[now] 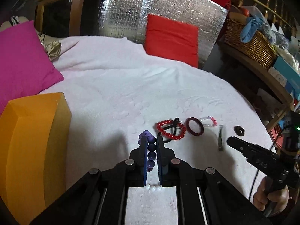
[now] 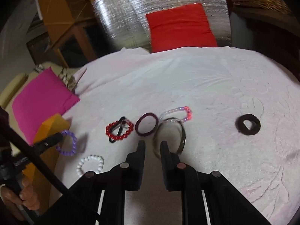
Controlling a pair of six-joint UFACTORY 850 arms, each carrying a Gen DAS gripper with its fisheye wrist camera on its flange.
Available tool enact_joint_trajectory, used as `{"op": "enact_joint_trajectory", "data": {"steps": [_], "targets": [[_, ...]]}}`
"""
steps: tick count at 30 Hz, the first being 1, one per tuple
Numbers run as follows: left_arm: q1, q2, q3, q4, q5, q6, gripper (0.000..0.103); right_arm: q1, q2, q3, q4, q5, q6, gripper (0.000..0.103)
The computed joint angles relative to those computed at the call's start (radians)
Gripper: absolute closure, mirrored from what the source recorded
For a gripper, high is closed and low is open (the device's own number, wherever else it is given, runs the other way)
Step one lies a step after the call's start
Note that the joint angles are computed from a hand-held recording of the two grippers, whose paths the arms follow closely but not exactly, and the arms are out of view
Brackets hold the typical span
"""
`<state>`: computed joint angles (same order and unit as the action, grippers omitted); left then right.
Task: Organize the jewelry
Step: 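Carry the silver cuff and purple bracelet over the orange box with both tools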
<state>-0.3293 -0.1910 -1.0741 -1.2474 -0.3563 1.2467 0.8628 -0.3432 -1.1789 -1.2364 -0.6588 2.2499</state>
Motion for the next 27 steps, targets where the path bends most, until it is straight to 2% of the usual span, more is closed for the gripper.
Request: {"op": "enact_joint_trajectory", "data": {"steps": [2, 6, 8, 10, 11, 12, 13, 14, 16, 17, 22, 23, 24, 25, 27], "targets": [[0.001, 0.009, 0.011, 0.012, -0.002, -0.004, 0.094, 0.006, -0.005, -0.006, 0.007, -0.035, -0.02, 0.085], [0.004, 0.013, 0.016, 0.019, -0.009, -0.002, 0.094, 0.003, 0.023, 0.034, -0.02, -0.037, 0.029, 0.085], [0.006, 0.012, 0.015, 0.012, -0.014, 0.001, 0.094, -0.004, 0.031, 0.047, -0.009, -0.024, 0.034, 0.086], [0.003, 0.009, 0.014, 0.017, -0.009, -0.005, 0.094, -0.022, 0.042, 0.064, -0.006, 0.031, 0.064, 0.084], [0.002, 0.007, 0.012, 0.023, -0.009, -0.012, 0.094, -0.027, 0.042, 0.067, -0.007, 0.049, 0.076, 0.077], [0.0, 0.006, 0.012, 0.027, -0.007, -0.016, 0.094, -0.032, 0.036, 0.062, 0.006, 0.065, 0.071, 0.053], [-0.002, 0.006, 0.011, 0.03, -0.005, -0.018, 0.094, -0.036, 0.026, 0.049, 0.035, 0.072, 0.048, 0.034], [-0.003, 0.006, 0.011, 0.03, -0.002, -0.017, 0.094, -0.039, 0.013, 0.037, 0.043, 0.078, 0.044, 0.008], [-0.003, 0.003, 0.009, 0.034, -0.006, -0.024, 0.094, -0.031, -0.002, 0.023, -0.012, 0.068, 0.071, 0.007], [-0.004, 0.002, 0.008, 0.04, -0.006, -0.03, 0.094, -0.03, -0.023, -0.003, 0.008, 0.054, 0.028, 0.007], [-0.007, 0.006, 0.011, 0.045, -0.013, -0.027, 0.094, -0.043, -0.143, -0.135, 0.21, 0.005, -0.262, 0.011], [-0.007, 0.011, 0.016, 0.038, -0.014, -0.016, 0.094, -0.04, -0.174, -0.169, 0.244, -0.037, -0.317, 0.019], [-0.007, 0.016, 0.02, 0.031, -0.016, -0.008, 0.094, -0.03, -0.198, -0.198, 0.248, -0.101, -0.346, 0.034], [-0.006, 0.02, 0.023, 0.025, -0.02, -0.003, 0.094, -0.022, -0.219, -0.226, 0.254, -0.155, -0.383, 0.04], [-0.001, 0.035, 0.035, 0.009, -0.027, 0.015, 0.094, -0.019, -0.219, -0.23, 0.252, -0.164, -0.375, 0.04]]}}
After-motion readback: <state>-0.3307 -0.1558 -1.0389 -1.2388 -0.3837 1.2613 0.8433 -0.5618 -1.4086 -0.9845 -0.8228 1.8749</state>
